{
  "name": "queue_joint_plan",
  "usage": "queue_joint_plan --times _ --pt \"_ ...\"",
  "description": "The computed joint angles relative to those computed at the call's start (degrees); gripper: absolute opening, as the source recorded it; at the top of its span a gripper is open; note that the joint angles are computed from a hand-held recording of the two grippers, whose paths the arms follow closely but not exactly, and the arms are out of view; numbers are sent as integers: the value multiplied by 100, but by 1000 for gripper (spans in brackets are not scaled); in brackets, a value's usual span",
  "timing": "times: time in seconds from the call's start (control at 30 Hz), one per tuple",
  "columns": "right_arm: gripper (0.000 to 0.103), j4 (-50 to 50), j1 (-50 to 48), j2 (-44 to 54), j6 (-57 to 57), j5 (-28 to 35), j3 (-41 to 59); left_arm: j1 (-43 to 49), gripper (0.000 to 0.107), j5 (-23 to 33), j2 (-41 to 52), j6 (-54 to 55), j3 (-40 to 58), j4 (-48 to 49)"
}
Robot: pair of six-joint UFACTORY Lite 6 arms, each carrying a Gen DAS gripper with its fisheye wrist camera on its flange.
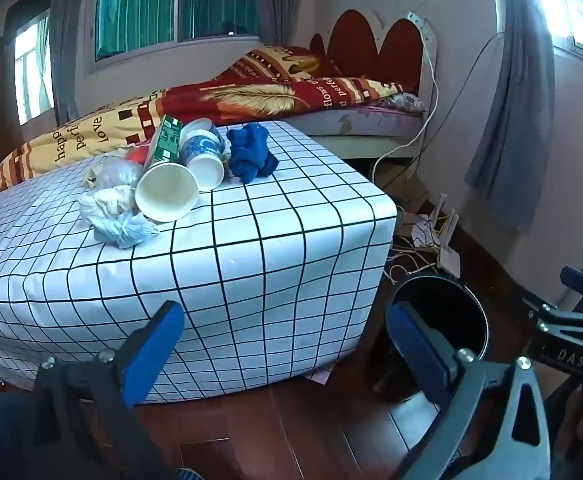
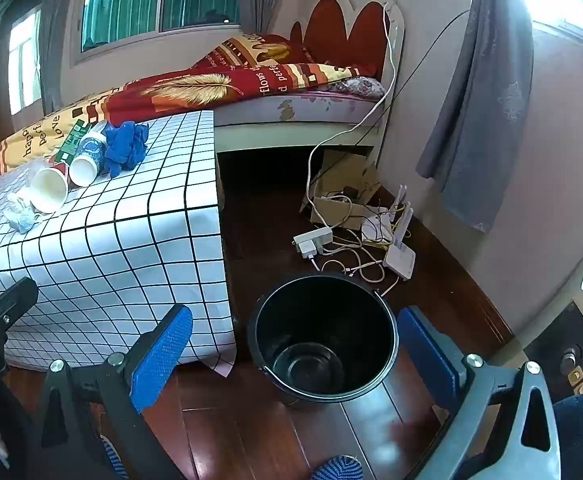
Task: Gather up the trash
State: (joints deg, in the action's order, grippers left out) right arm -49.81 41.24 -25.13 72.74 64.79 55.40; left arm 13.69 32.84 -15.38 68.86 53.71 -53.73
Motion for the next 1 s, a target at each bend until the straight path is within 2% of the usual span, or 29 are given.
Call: queue_joint_plan --times 0.23,0.27,0.3,0.47,0.57,1.0 --pt "103 -10 70 9 82 83 33 -44 103 -67 -6 8 -62 -59" --pt "103 28 -46 -17 61 -84 -66 -69 103 -88 -11 -11 -79 -43" --pt "103 24 -31 -10 76 -81 -66 47 103 77 93 -23 100 -14" --pt "103 2 187 -6 207 88 -46 63 103 105 92 -44 125 2" --pt "103 62 -36 14 75 -103 -55 91 103 125 94 29 92 -25" --pt "103 68 26 101 129 -104 -32 86 103 69 48 64 -10 -56"
